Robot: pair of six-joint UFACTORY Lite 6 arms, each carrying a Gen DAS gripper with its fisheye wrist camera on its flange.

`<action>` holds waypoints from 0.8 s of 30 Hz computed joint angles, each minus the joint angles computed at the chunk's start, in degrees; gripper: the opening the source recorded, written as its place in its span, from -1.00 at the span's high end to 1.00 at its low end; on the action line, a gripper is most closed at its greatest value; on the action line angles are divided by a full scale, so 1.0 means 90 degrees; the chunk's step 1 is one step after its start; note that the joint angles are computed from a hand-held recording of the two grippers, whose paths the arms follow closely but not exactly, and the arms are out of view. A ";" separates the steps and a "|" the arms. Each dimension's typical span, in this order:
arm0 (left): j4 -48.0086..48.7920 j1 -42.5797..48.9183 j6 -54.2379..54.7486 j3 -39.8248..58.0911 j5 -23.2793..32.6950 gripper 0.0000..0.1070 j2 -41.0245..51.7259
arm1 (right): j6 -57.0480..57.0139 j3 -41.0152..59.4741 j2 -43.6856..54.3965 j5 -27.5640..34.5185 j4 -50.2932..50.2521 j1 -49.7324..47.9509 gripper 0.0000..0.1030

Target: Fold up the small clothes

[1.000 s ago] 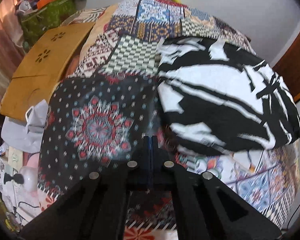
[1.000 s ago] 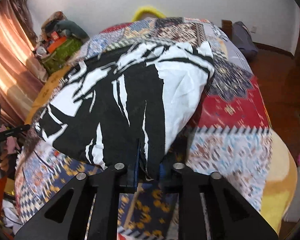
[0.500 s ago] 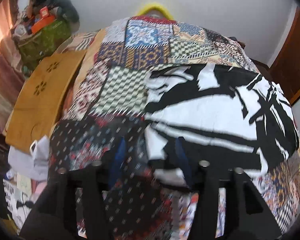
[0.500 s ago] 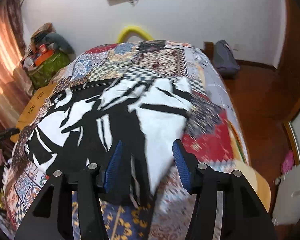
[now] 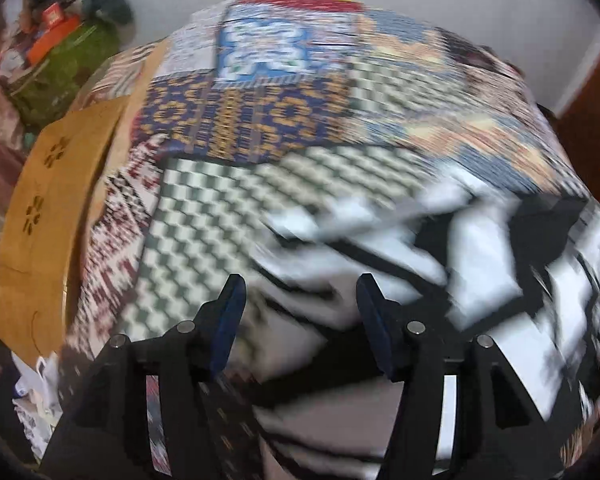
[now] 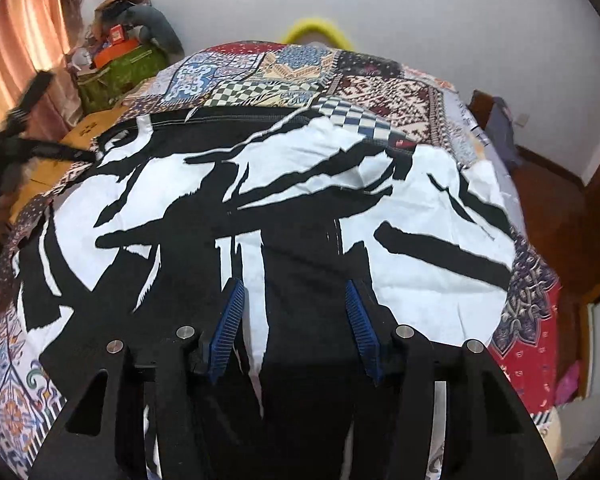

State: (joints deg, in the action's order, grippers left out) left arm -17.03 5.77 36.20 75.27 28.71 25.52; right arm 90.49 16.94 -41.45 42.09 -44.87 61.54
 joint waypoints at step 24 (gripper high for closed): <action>-0.1069 0.0091 0.2350 -0.3789 -0.0797 -0.31 -0.3027 | -0.3941 0.0269 -0.1014 -0.0381 0.1877 -0.3263 0.03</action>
State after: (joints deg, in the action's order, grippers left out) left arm -26.65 6.60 57.35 41.18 21.53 -1.72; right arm 55.02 19.36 -50.57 38.66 -27.97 32.17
